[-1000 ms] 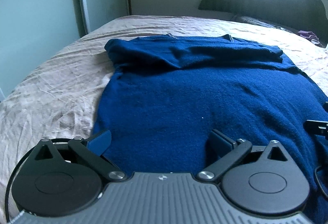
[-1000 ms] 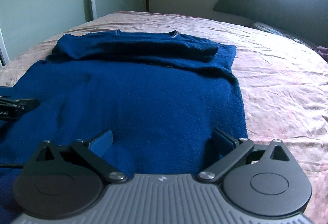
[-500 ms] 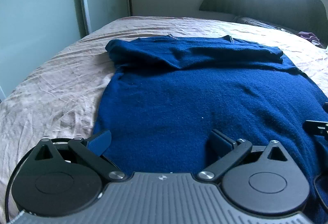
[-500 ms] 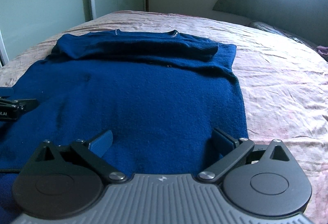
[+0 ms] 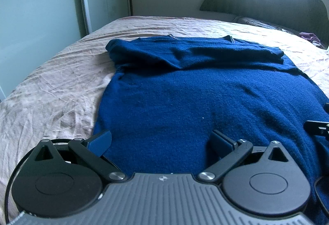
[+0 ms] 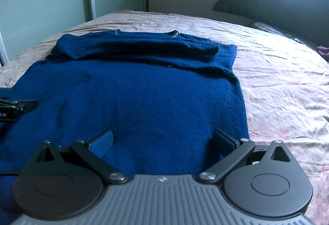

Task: Fold small clothes

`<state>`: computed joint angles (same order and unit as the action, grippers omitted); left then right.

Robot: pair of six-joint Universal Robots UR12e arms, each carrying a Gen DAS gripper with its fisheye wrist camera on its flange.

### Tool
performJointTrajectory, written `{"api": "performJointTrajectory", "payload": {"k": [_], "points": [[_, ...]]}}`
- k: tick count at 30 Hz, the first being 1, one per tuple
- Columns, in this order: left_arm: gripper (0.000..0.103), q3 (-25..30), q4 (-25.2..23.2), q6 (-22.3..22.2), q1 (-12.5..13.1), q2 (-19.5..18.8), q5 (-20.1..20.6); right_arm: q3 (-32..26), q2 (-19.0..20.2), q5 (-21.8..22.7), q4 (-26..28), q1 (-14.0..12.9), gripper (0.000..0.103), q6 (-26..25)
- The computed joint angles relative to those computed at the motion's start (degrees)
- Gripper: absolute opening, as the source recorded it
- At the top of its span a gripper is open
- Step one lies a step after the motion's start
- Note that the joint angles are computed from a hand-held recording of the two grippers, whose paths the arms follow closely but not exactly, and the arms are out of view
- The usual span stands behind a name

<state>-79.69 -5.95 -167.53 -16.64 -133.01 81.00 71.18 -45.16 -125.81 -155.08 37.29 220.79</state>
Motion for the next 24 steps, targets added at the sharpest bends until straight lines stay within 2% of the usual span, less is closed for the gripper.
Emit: {"api": "performJointTrajectory", "payload": {"k": [2, 5, 6, 9, 24], "points": [[0.103, -0.01, 0.03, -0.02, -0.02, 0.0, 0.07, -0.29, 0.06, -1.06, 0.84, 0.18, 0.103, 1.38], [0.103, -0.05, 0.11, 0.0, -0.05, 0.01, 0.15, -1.23, 0.18, -3.04, 4.26, 0.36, 0.103, 7.42], [0.103, -0.09, 0.17, 0.0, -0.05, 0.02, 0.15, -1.18, 0.24, -2.88, 4.26, 0.32, 0.103, 7.83], [0.103, -0.15, 0.24, 0.05, -0.03, 0.04, 0.08, -2.03, 0.66, -3.67, 5.93, 0.5, 0.103, 6.86], [0.103, -0.12, 0.18, -0.04, -0.01, 0.01, -0.04, -1.98, 0.73, -3.54, 5.53, 0.45, 0.103, 7.02]]}}
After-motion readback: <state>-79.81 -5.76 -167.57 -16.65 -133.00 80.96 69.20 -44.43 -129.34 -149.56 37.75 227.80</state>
